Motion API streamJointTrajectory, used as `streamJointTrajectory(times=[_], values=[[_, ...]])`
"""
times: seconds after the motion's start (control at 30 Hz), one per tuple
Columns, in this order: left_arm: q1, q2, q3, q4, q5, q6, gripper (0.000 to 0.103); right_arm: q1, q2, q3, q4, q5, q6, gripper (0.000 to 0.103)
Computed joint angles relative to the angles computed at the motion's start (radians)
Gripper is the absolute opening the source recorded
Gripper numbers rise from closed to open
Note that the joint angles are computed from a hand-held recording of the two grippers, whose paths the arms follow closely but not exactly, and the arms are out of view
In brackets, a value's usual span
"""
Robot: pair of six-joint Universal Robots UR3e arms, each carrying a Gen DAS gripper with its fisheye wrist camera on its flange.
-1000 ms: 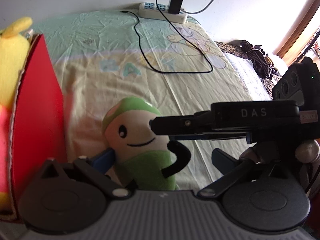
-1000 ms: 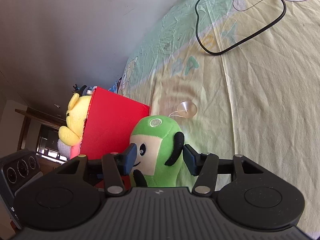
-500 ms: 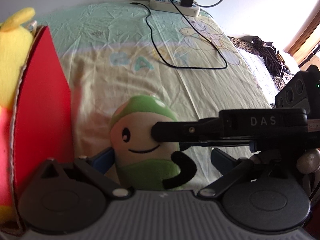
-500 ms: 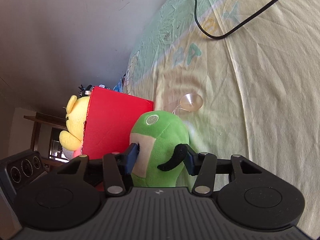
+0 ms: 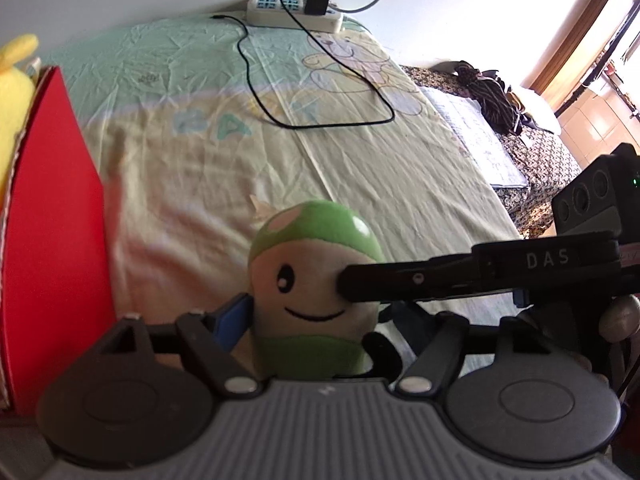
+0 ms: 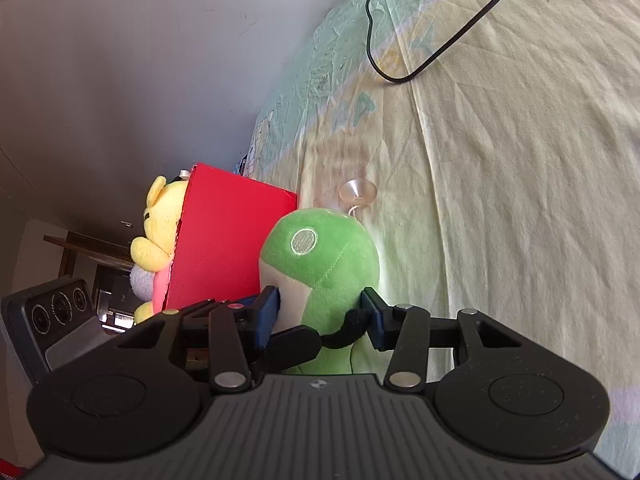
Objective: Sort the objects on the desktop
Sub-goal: 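Close the right gripper on the green plush's body, then lift the green plush with the right gripper and carry it over the red box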
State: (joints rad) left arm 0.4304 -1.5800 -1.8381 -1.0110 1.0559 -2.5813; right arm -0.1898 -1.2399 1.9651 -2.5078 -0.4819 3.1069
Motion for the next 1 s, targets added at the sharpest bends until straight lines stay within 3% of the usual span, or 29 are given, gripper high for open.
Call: streamJointTrajectory(times=[0.1, 0.17, 0.2, 0.4, 0.63, 0.8, 1.0], values=[[0.006, 0.018, -0.027, -0.029, 0.001, 0.029, 0.084, -0.024, -0.079, 0.081, 0.023, -0.008, -0.042, 0.048], [0.013, 0.018, -0.032, -0.06, -0.01, 0.048, 0.082, -0.043, -0.12, 0.132, 0.018, -0.002, -0.048, 0.048], [0.02, 0.018, -0.03, -0.081, -0.025, 0.057, 0.075, -0.045, -0.133, 0.15, 0.004, -0.011, -0.039, 0.048], [0.032, 0.113, -0.091, -0.077, -0.052, 0.1, 0.075, -0.05, -0.21, 0.254, -0.133, -0.014, 0.04, 0.048], [0.14, 0.291, -0.131, -0.193, -0.143, 0.23, 0.075, -0.034, -0.324, 0.327, -0.283, -0.011, 0.122, 0.048], [0.311, 0.41, -0.074, -0.427, -0.275, 0.436, 0.075, 0.043, -0.348, 0.308, -0.525, -0.055, 0.303, 0.048], [0.609, 0.447, 0.151, -0.928, -0.443, 0.848, 0.075, 0.215, -0.282, 0.13, -0.747, -0.181, 0.507, 0.048]])
